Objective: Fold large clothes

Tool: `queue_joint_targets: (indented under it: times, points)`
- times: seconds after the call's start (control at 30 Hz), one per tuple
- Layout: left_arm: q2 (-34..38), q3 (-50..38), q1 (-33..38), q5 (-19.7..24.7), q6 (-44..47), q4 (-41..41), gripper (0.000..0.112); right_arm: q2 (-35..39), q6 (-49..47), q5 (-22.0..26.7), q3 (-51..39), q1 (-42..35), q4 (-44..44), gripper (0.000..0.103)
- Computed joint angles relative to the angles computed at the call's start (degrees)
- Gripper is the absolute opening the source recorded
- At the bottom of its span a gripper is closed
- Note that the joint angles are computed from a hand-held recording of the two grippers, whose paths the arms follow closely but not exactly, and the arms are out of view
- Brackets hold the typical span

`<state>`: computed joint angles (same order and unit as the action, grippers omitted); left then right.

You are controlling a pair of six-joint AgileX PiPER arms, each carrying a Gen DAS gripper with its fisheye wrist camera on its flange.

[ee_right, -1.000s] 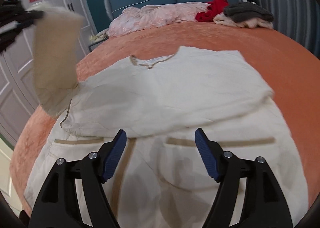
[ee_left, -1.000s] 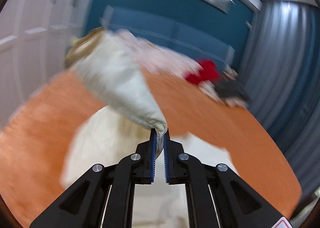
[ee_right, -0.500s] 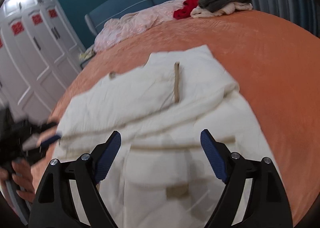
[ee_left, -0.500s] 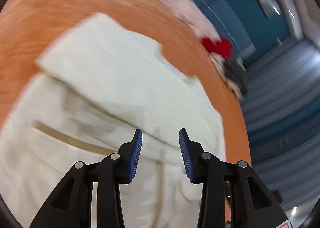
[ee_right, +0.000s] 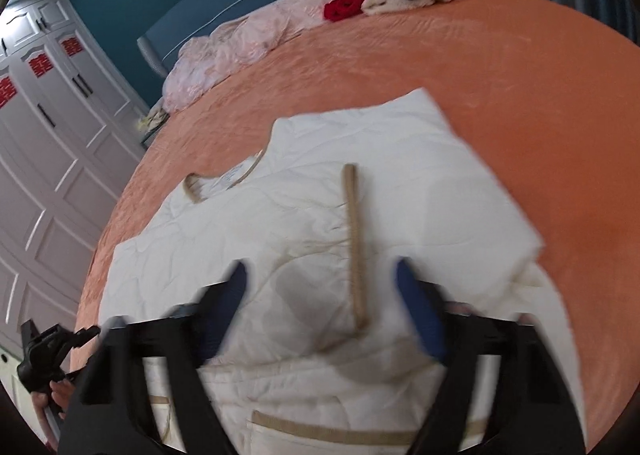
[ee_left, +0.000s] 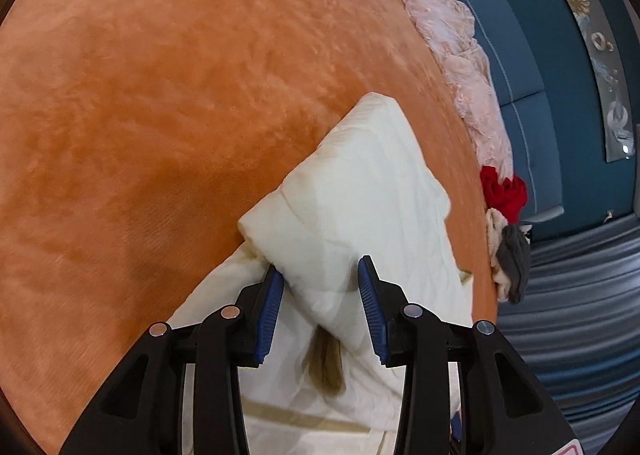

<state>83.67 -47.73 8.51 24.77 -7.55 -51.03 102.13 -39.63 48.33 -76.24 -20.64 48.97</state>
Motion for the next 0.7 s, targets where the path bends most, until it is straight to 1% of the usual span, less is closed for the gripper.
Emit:
queue_joint_targets:
  times: [0.03,0.07,0.1,0.13,0.17,0.2,0.23,0.3,0.33,0.4,0.47,0.53,0.6,0.7]
  points:
    - [0.2,-0.5,-0.5,-0.5,-1.5,1.7,0.032,0.8,0.7,1.3,-1.3,0.6,-1.0,0.035]
    - [0.2,-1.1,-1.3,-0.8,-5.1,5.7,0.028,0.6,0.5,1.5,-1.5,0.9,-1.2,0.014]
    - [0.1,-1.9,-1.9,-1.0,-8.5,9.9,0.024,-0.2,-1.4,2.3,-1.0,0.5,0.7,0.005]
    - [0.0,-3.1,-2.2,-0.7,-11.5,14.4,0.013,-1.9,-4.2,4.1,-0.2,-1.2,4.8,0.005]
    - [0.0,-3.9,-2.4,-0.5,-13.1,17.1,0.009,-3.6,-6.7,5.8,0.8,-2.8,8.4,0.005]
    - [-0.4,-4.5,-2.6,-0.6,-14.4,19.7,0.008,-6.6,-9.7,7.8,2.6,-5.1,11.8,0.005]
    - [-1.0,-4.9,-3.3,-0.5,-17.4,24.0,0.007,-9.0,-11.7,8.4,4.1,-6.4,12.9,0.004]
    - [-2.0,-4.8,-4.9,-0.7,-21.7,31.2,0.007,-12.9,-15.2,8.3,7.8,-8.3,12.6,0.004]
    - [-1.9,-4.9,-6.0,-0.7,-24.9,35.3,0.007,-13.9,-16.6,7.4,9.9,-8.7,10.8,0.004]
    - [-1.3,-4.5,-8.7,-0.6,-32.4,44.8,0.006,-13.0,-16.8,3.8,12.6,-7.4,5.5,0.004]
    - [0.0,-3.8,-10.4,-0.6,-37.5,50.9,0.006,-11.0,-16.2,1.5,13.8,-6.8,3.3,0.004]
    - [0.6,-2.4,-12.8,-1.6,-45.1,59.5,0.007,-9.3,-15.7,-1.0,15.2,-6.6,1.7,0.003]
    - [1.2,-1.6,-14.6,-2.1,-50.9,66.5,0.007,-7.0,-16.6,-0.6,15.6,-7.5,2.7,0.003]
    - [2.3,-1.6,-17.7,-1.0,-60.4,77.7,0.008,-6.7,-17.5,-1.0,16.1,-7.5,2.7,0.003]
